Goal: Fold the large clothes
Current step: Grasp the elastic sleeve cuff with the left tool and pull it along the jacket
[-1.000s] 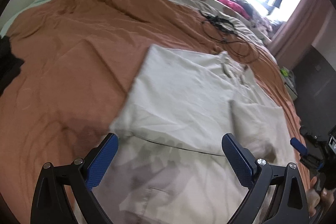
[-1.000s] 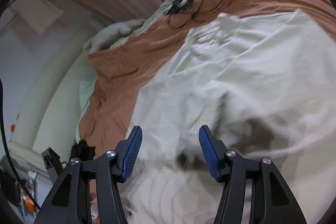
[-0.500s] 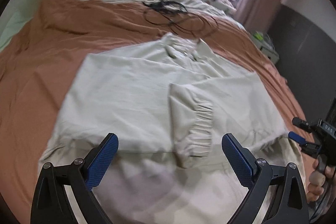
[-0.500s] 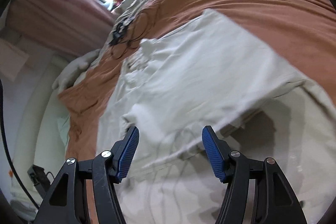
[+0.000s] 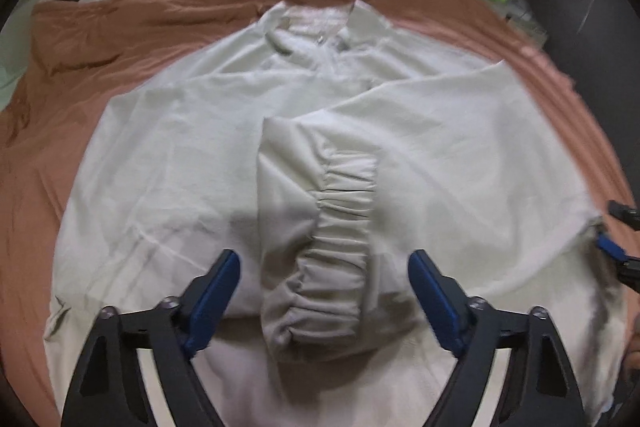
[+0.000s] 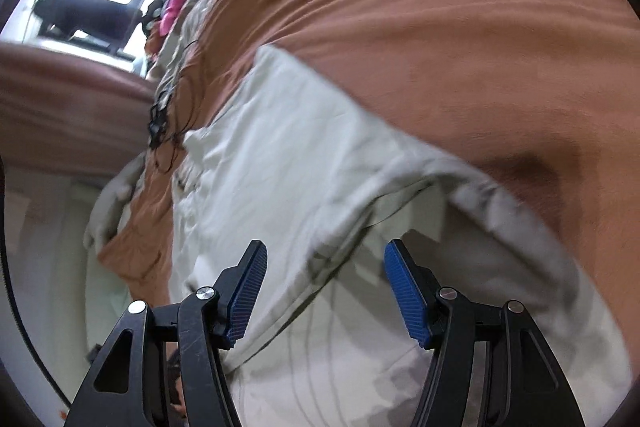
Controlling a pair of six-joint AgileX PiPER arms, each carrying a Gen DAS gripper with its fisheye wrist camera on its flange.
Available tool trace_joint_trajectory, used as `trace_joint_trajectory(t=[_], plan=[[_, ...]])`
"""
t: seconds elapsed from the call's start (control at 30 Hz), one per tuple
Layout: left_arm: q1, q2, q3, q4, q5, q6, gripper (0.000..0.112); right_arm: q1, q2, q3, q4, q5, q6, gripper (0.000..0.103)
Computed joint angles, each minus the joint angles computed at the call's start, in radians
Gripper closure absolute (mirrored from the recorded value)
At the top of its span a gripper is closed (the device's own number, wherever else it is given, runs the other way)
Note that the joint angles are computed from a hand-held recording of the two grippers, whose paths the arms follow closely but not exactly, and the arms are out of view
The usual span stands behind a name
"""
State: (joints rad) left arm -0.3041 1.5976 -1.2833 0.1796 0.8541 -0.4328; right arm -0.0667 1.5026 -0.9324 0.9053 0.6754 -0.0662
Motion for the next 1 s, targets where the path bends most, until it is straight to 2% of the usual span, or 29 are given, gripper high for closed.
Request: trace_joint_trajectory(t=[0.1, 0.17, 0.23, 0.37, 0.5, 0.6, 0.67, 0.77, 0.93, 1.0], plan=[[0.006, 0.058, -0.037, 0.032, 0.030, -0.005, 0.044, -0.023, 0.028, 0.007, 0.042, -0.002, -0.032, 0.048], [0.034, 0.075, -0.046, -0.007, 0.028, 0.042, 0.055, -0.035, 0.045, 0.004, 0.060, -0.003, -0.045, 0.054], [0.052, 0.074, -0.051, -0.016, 0.030, 0.063, 0.063, -0.051, 0.064, 0.001, 0.098, -0.005, -0.076, 0.055], [0.091, 0.029, -0.035, 0.011, 0.024, 0.080, 0.071, -0.074, 0.080, -0.005, 0.124, 0.002, -0.090, 0.059], [0.172, -0.022, -0.031, 0.035, 0.053, 0.072, 0.071, -0.086, 0.083, -0.004, 0.140, 0.010, -0.095, 0.059], [0.259, -0.045, -0.028, -0.066, 0.065, 0.156, 0.068, -0.084, 0.084, -0.005, 0.137, 0.008, -0.088, 0.059], [0.300, -0.045, -0.023, -0.116, 0.068, 0.195, 0.053, -0.077, 0.084, -0.007, 0.133, 0.004, -0.078, 0.059], [0.336, -0.052, 0.014, -0.150, 0.041, 0.213, 0.036, -0.077, 0.084, -0.007, 0.132, 0.002, -0.078, 0.059], [0.380, -0.006, 0.066, -0.332, 0.000, 0.323, 0.036, -0.078, 0.084, 0.005, 0.160, -0.012, -0.106, 0.059], [0.373, 0.018, 0.076, -0.370, -0.016, 0.353, 0.048, -0.076, 0.089, 0.001, 0.150, -0.018, -0.102, 0.064]])
